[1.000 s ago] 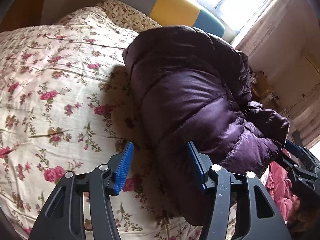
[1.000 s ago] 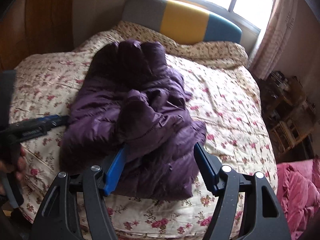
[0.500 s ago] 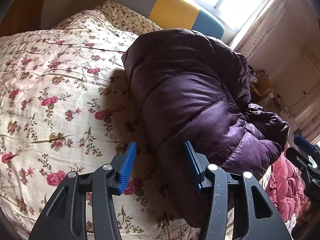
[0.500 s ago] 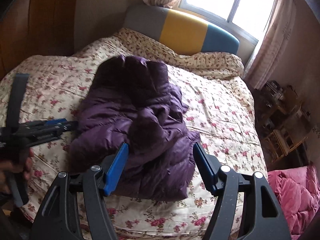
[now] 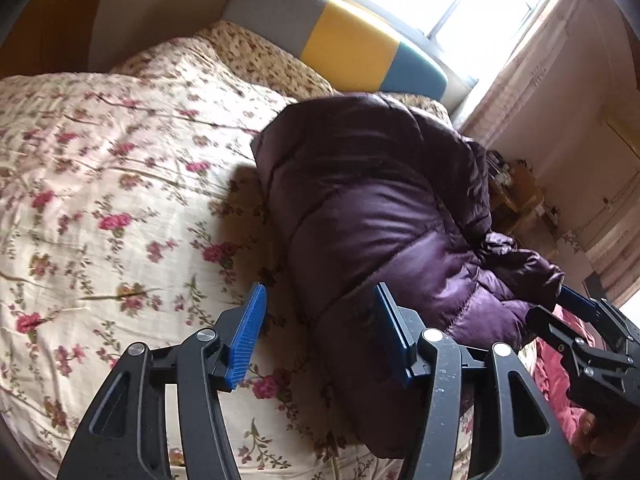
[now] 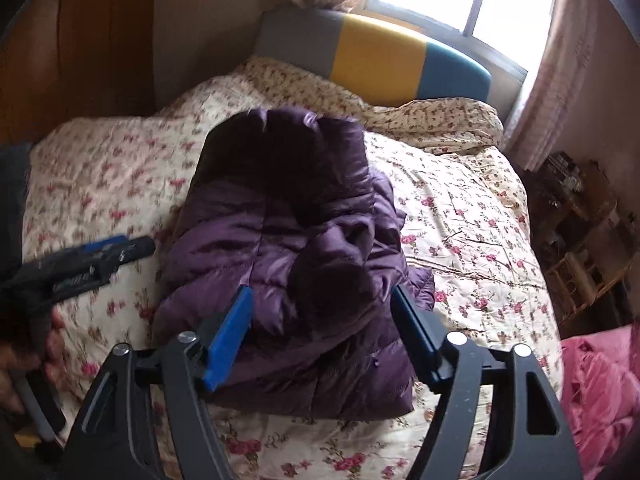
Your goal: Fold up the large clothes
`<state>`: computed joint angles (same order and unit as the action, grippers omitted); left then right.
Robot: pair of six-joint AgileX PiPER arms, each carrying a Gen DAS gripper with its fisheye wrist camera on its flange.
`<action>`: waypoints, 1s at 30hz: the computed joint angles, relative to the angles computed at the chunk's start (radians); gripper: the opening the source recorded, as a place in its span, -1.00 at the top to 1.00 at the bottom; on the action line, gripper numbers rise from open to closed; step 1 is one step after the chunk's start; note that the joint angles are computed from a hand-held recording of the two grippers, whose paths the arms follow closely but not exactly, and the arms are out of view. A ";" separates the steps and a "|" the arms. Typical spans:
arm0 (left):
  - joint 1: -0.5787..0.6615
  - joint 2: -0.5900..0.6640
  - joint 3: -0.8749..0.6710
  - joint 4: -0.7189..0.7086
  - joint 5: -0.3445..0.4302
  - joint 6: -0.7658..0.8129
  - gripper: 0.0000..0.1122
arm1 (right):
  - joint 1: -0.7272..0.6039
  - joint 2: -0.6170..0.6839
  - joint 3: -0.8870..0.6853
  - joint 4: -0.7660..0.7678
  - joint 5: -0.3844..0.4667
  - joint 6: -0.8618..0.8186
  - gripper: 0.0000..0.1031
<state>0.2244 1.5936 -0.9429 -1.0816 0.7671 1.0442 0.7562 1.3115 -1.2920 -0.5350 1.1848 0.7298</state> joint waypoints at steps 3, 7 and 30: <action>-0.007 -0.050 0.047 -0.031 -0.022 0.017 0.02 | -0.025 0.021 -0.009 0.013 -0.019 -0.004 -0.34; -0.033 -0.093 0.096 -0.045 -0.044 0.005 0.02 | -0.051 0.034 -0.003 0.043 -0.043 -0.028 -0.16; -0.162 -0.215 0.295 -0.130 -0.103 0.075 0.31 | -0.057 -0.104 0.352 0.037 -0.189 0.246 0.61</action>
<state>0.0624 1.3790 -0.6475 -1.2116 0.6636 1.1191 0.6988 1.2072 -0.9403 -0.4979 0.9958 0.9761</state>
